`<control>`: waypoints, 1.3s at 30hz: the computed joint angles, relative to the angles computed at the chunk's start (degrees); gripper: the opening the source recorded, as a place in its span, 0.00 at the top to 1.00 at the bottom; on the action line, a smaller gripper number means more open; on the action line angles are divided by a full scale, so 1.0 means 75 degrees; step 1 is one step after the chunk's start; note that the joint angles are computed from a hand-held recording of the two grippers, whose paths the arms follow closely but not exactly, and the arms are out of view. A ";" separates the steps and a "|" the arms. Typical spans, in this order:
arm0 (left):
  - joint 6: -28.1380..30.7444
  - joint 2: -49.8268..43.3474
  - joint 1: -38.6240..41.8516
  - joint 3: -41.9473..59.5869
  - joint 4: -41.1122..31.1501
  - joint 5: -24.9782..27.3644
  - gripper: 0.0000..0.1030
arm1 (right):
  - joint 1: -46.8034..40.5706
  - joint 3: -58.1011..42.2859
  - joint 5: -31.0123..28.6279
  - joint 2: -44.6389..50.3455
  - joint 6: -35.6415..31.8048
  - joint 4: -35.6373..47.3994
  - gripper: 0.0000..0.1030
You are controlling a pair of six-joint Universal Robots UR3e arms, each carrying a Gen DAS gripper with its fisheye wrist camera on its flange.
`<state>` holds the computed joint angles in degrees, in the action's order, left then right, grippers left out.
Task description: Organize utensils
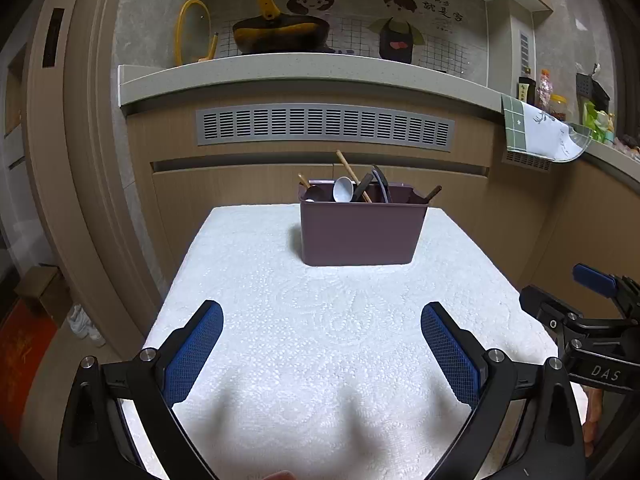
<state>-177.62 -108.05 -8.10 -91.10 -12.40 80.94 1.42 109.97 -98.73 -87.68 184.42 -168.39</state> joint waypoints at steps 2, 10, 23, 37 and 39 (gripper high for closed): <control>0.0009 0.0001 0.0006 0.0027 -0.0050 -0.0017 0.04 | -0.0030 -0.0006 0.0066 -0.0003 0.0008 0.0053 0.01; 0.0011 0.0011 0.0000 0.0086 -0.0173 -0.0009 0.04 | -0.0033 -0.0055 0.0109 0.0021 0.0025 0.0090 0.01; 0.0053 0.0031 -0.0036 0.0016 -0.0161 0.0040 0.04 | -0.0072 0.0020 0.0192 -0.0045 0.0058 0.0097 0.01; 0.0056 0.0015 -0.0063 0.0019 -0.0164 0.0100 0.04 | -0.0045 -0.0018 0.0165 -0.0021 0.0048 0.0126 0.01; 0.0073 0.0021 -0.0041 0.0014 -0.0175 0.0058 0.04 | -0.0048 -0.0016 0.0174 -0.0023 0.0056 0.0123 0.01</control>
